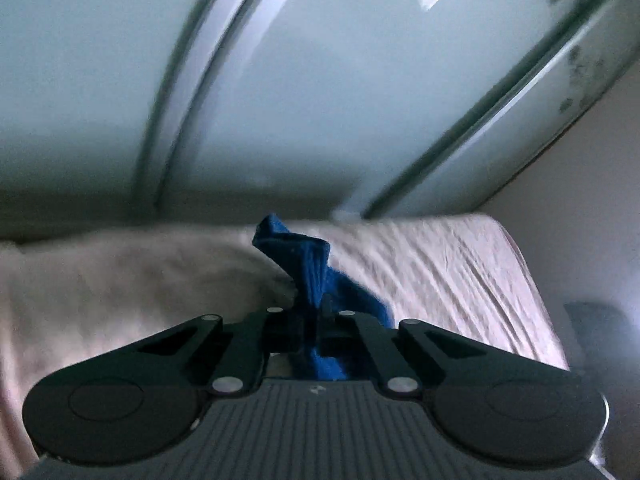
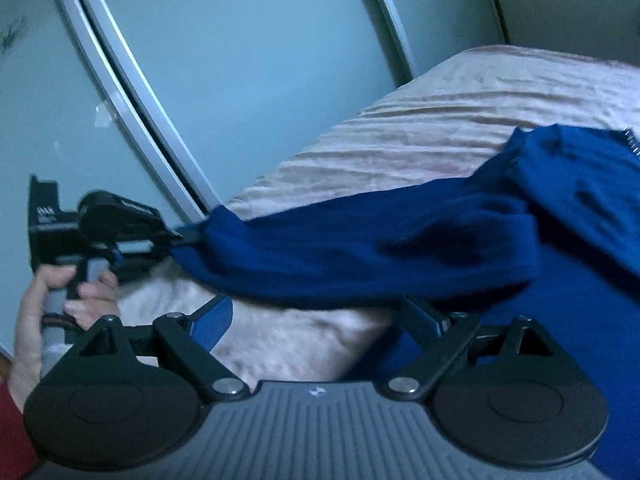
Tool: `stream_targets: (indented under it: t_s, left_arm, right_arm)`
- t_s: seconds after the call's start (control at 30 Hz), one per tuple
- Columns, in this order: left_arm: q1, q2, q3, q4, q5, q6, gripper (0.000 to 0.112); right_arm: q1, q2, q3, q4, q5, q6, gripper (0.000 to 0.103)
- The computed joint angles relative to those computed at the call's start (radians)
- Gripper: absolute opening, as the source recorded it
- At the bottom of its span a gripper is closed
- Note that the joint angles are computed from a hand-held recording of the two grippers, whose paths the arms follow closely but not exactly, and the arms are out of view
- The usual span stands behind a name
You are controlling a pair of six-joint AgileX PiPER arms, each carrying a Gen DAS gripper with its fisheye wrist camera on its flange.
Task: Fold small clothes
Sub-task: 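Lift the sleeve with the left tool and carry it across the sweater body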
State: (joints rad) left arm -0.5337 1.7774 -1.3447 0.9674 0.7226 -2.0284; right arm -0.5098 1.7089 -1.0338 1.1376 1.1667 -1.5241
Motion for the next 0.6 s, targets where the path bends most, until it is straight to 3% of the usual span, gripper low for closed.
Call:
stream_targets:
  t_s: [0.17, 0.23, 0.37, 0.5, 0.6]
  left_arm:
    - [-0.051, -0.03, -0.051, 0.131, 0.254, 0.001, 0.003]
    - [-0.06, -0.033, -0.083, 0.165, 0.362, 0.027, 0.003]
    - [-0.025, -0.026, -0.151, 0.132, 0.402, 0.11, 0.003]
    - [-0.038, 0.037, -0.271, 0.123, 0.439, 0.228, 0.003]
    - [-0.083, 0.109, -0.39, 0.141, 0.454, 0.306, 0.003]
  right_arm:
    - [-0.07, 0.0, -0.016, 0.011, -0.087, -0.092, 0.092]
    - [-0.102, 0.045, -0.078, 0.028, -0.096, -0.053, 0.092]
    - [-0.147, 0.18, -0.247, 0.045, -0.074, 0.078, 0.092]
    - [-0.113, 0.276, -0.36, -0.051, -0.154, 0.189, 0.092]
    - [-0.131, 0.256, -0.344, -0.04, -0.14, 0.163, 0.092]
